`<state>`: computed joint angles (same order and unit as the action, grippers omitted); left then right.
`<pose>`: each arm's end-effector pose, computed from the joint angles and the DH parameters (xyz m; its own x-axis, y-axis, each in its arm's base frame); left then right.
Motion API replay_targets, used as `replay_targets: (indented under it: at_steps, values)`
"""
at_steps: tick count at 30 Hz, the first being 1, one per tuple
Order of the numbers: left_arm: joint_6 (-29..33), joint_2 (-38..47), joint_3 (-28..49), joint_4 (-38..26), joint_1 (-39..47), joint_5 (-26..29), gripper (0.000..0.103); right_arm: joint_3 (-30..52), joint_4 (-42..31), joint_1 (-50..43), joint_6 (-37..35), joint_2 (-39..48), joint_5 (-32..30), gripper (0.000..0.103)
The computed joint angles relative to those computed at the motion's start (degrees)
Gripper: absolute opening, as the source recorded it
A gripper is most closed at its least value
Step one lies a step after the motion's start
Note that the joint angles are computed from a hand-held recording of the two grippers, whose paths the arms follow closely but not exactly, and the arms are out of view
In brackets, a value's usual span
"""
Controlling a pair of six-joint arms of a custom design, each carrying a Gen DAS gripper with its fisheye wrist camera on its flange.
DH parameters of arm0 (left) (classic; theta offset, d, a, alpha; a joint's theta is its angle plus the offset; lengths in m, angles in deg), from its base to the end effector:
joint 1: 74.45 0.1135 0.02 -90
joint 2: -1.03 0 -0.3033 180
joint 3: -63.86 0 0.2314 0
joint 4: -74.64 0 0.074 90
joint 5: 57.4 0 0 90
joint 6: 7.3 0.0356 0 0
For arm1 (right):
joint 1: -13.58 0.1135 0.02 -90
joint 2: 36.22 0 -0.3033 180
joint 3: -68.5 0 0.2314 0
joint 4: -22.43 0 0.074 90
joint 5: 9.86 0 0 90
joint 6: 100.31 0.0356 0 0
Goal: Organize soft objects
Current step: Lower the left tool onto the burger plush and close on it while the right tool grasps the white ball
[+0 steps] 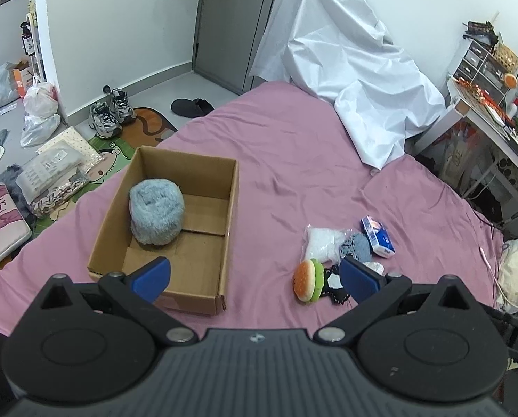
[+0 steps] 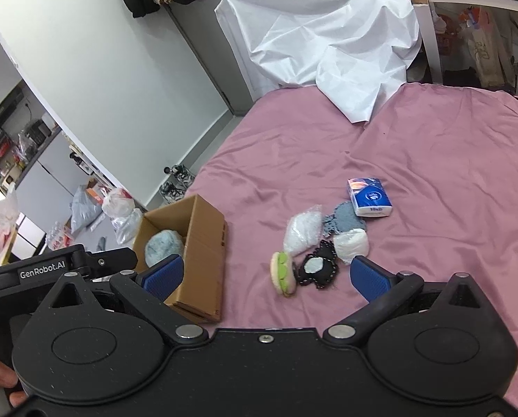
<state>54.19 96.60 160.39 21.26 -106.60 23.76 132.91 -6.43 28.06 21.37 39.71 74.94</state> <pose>0.2970 -0.1802 0.3327 -0.8027 -0.0525 -0.5940 0.0721 0.9803 -0.1841 0.2474 0.0672 0.2906 -0.6997 0.3595 -0.6174 0.0606 0.8910 0.4500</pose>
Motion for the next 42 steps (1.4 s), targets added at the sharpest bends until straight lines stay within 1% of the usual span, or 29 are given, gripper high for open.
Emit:
replay_targets:
  at_steps: [13, 21, 24, 29, 32, 35, 37, 38, 41, 42]
  values:
    - [0.3, 2.3, -1.9, 2.0, -0.9, 1.3, 0.103, -4.4, 3.6, -4.1, -0.9, 2.5, -3.6, 0.103]
    - [1.4, 4.1, -2.6, 3.9, -1.5, 2.3, 0.102, -7.4, 8.1, -6.2, -0.9, 3.4, -6.1, 0.103]
    - [1.8, 5.3, -2.6, 4.6, -1.7, 2.4, 0.100, -8.4, 9.6, -7.5, -0.1, 4.2, -8.4, 0.103]
    - [1.1, 7.2, -2.8, 5.9, -1.9, 2.9, 0.099, -8.6, 11.2, -8.4, 1.5, 6.1, -8.7, 0.103]
    - [0.8, 8.5, -2.6, 6.7, -1.9, 3.2, 0.092, -7.6, 11.0, -8.6, 2.0, 8.3, -8.5, 0.103]
    - [0.4, 10.1, -2.3, 7.5, -1.6, 4.9, 0.082, -7.7, 13.6, -9.3, 2.6, 10.4, -10.7, 0.103]
    - [0.2, 11.2, -2.0, 8.4, -1.5, 5.9, 0.074, -6.9, 13.3, -9.0, 3.6, 11.9, -9.4, 0.102]
    - [0.0, 11.8, -1.7, 8.7, -1.5, 6.1, 0.072, -6.7, 13.6, -9.0, 3.9, 12.6, -9.1, 0.102]
    - [-0.7, 13.3, -1.4, 10.1, -1.4, 7.1, 0.066, -6.1, 14.5, -9.5, 5.0, 14.8, -9.3, 0.097]
    - [-0.8, 13.9, -1.3, 10.6, -1.3, 7.8, 0.064, -5.9, 14.9, -9.6, 5.3, 15.5, -9.8, 0.094]
